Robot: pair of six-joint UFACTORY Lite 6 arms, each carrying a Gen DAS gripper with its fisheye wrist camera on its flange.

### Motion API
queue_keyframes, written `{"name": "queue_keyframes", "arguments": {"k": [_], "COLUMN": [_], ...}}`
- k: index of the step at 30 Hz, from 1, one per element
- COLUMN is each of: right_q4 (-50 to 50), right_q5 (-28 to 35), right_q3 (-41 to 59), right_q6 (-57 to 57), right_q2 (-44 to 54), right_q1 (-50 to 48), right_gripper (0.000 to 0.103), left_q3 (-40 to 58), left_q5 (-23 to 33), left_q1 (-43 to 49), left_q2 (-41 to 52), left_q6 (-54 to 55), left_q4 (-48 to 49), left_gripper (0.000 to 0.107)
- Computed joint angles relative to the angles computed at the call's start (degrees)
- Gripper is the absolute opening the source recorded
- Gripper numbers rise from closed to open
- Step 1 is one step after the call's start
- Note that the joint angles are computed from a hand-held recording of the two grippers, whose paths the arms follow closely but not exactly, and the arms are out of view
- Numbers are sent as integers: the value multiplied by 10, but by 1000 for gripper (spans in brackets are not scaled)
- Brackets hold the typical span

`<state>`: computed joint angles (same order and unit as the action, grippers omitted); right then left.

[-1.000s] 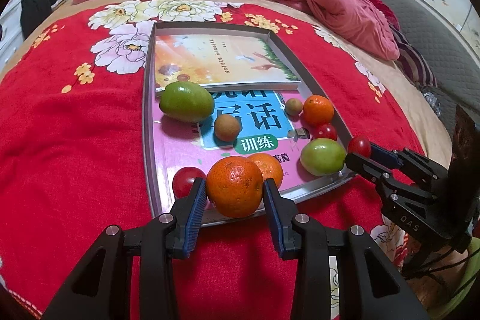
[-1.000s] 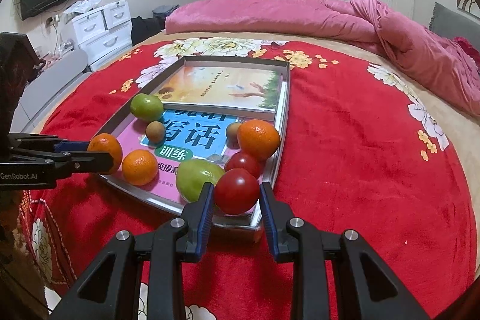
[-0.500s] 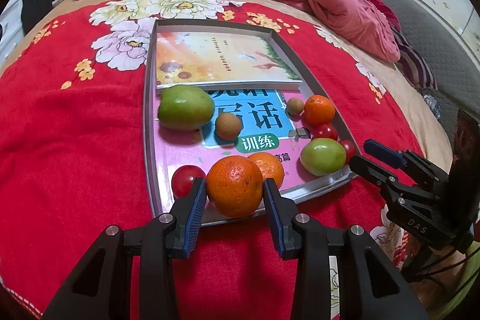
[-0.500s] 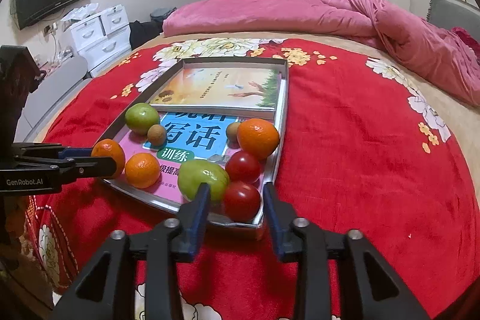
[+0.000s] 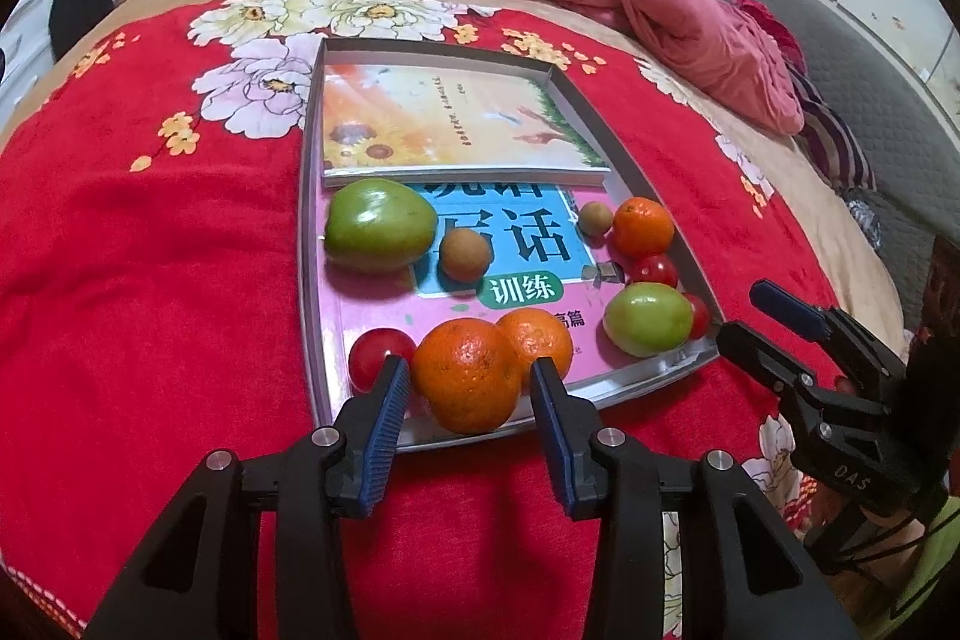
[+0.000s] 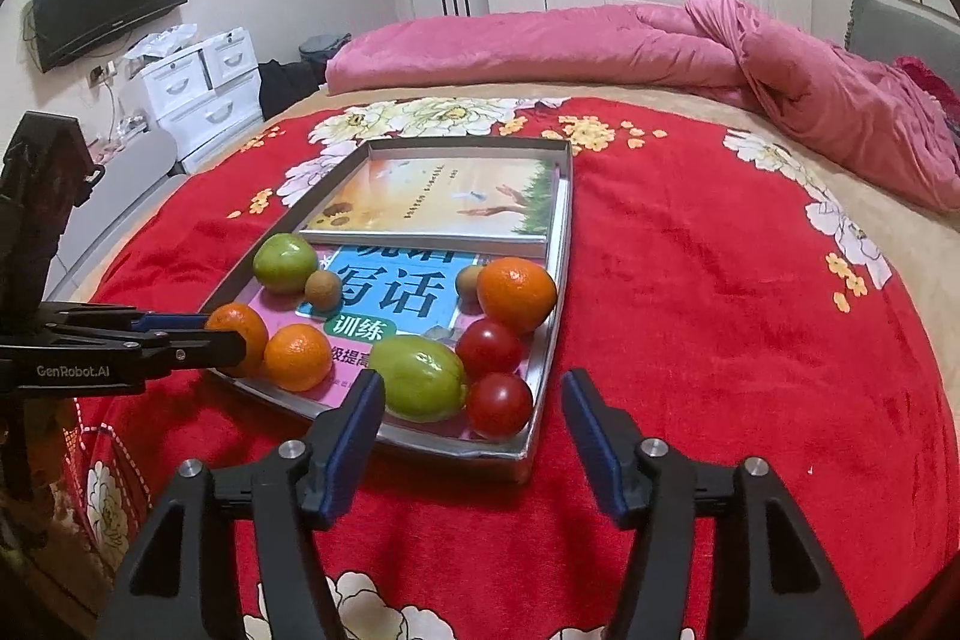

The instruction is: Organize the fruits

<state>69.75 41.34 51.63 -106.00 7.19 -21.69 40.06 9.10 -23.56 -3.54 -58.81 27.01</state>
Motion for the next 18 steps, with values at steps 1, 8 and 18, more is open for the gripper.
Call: {"name": "queue_keyframes", "arguments": {"k": [1,8,18], "right_q4": [1,8,11], "right_q5": [0,2,9], "right_q3": [0,-5,-5], "right_q6": [-1,-2,6], "right_q2": [-1,-11,-18], "right_q1": [0,-7,-19], "right_gripper": [63,71,79], "left_q3": [1,-4,-11], "left_q5": [3,9,21], "left_q1": [-2,-5,-8], "left_q2": [-1,-13,-33], "left_q6": [-12,-39,-76], "left_q4": [12,33,63], "left_gripper": [44,50,59]}}
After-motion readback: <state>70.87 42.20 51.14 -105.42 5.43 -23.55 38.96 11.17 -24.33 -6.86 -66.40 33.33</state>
